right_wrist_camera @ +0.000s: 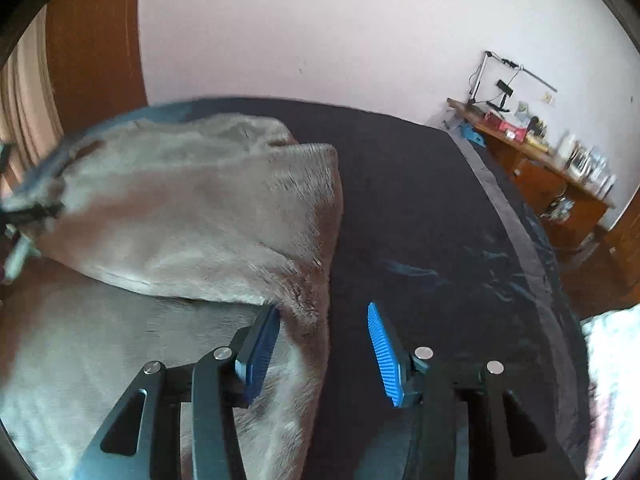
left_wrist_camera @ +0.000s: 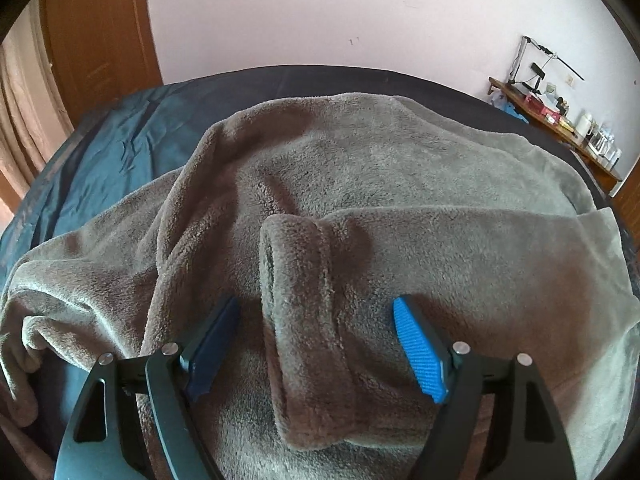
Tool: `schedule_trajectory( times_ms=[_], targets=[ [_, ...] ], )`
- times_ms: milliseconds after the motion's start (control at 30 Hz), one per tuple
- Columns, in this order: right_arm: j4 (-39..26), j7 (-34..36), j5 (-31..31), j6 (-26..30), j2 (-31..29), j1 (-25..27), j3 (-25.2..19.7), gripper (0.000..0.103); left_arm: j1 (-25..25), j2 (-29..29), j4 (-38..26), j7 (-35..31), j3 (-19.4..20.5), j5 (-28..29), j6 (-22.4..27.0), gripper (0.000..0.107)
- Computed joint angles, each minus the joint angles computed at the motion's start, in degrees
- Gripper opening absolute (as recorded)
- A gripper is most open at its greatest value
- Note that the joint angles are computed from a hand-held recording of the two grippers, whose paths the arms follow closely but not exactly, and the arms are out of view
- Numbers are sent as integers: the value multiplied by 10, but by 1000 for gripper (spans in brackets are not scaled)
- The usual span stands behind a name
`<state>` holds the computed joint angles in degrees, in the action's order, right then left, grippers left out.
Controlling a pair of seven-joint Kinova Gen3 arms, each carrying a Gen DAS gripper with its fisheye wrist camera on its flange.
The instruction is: Fold clothes
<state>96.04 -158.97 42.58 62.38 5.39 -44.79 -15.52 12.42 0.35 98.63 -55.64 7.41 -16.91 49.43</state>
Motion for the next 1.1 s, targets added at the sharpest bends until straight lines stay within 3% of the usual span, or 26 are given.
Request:
schedule_trajectory(
  times_ms=[100, 267, 367, 500, 767, 1100],
  targets=[
    [-7, -12, 2, -36, -11, 6, 0, 61, 0, -2, 2, 0, 0, -1, -2, 83],
    [-80, 20, -50, -96, 47, 19, 15, 66, -6, -4, 4, -7, -3, 11, -7, 83],
    [-139, 49, -92, -83, 103, 12, 34, 66, -12, -4, 5, -15, -6, 23, -10, 83],
    [-183, 59, -97, -45, 158, -19, 68, 66, -12, -3, 5, -14, -4, 22, -9, 83],
    [-143, 24, -37, -58, 170, -76, 110, 71, 0, 4, 4, 7, 1, -7, -5, 85],
    [-139, 51, -61, -90, 166, -56, 102, 89, -3, 0, 9, 10, -3, -10, -14, 86]
  ],
)
